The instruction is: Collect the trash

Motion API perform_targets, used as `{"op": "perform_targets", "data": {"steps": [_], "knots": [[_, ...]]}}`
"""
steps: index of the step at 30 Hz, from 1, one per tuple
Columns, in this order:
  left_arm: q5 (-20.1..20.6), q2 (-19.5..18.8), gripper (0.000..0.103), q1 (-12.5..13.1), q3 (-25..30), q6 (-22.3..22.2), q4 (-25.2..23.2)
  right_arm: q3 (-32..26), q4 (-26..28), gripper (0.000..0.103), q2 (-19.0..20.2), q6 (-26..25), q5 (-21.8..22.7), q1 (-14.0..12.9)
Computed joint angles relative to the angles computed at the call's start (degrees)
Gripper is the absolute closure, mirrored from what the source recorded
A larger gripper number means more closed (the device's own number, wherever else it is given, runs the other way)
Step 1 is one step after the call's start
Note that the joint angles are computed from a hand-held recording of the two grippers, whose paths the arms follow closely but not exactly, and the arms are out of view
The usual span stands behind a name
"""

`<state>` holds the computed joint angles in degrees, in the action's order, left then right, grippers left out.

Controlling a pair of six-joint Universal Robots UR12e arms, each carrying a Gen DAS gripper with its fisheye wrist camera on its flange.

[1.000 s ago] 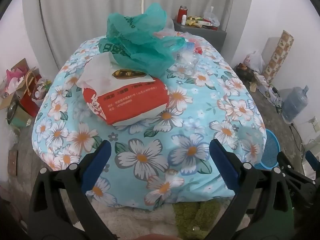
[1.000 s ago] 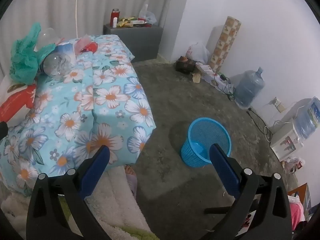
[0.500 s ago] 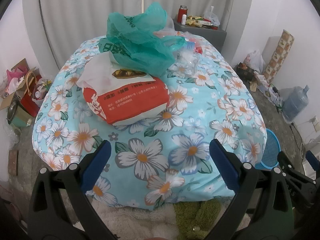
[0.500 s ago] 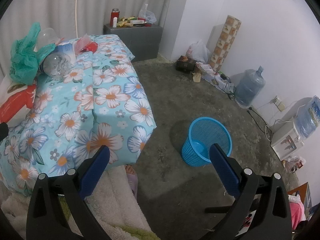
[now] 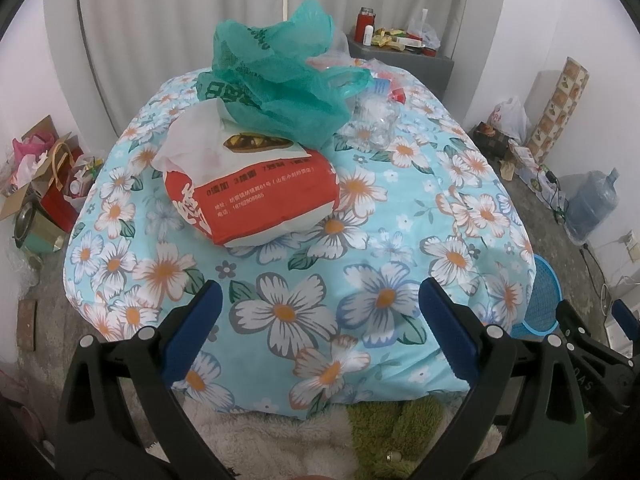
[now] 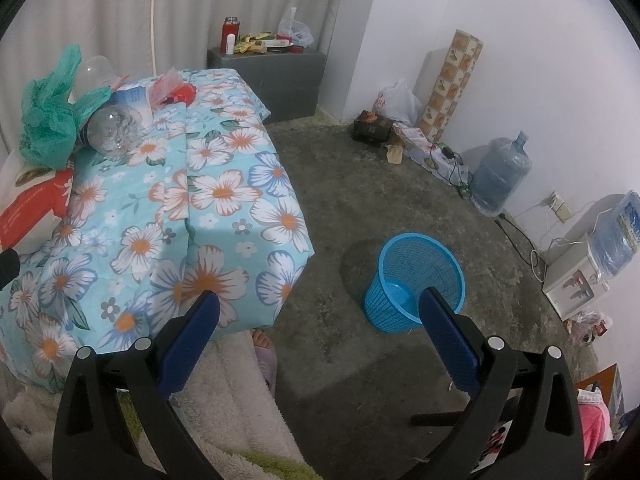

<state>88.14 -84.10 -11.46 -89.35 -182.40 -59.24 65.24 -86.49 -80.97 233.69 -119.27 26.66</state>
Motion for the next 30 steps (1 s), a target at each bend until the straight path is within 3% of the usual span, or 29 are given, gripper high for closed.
{"op": "perform_targets", "data": {"steps": [30], "knots": [[0.3, -0.1, 0.009, -0.1, -0.4, 0.0, 0.2, 0.0, -1.0, 0.006, 0.4, -0.4, -1.4, 0.4]]}}
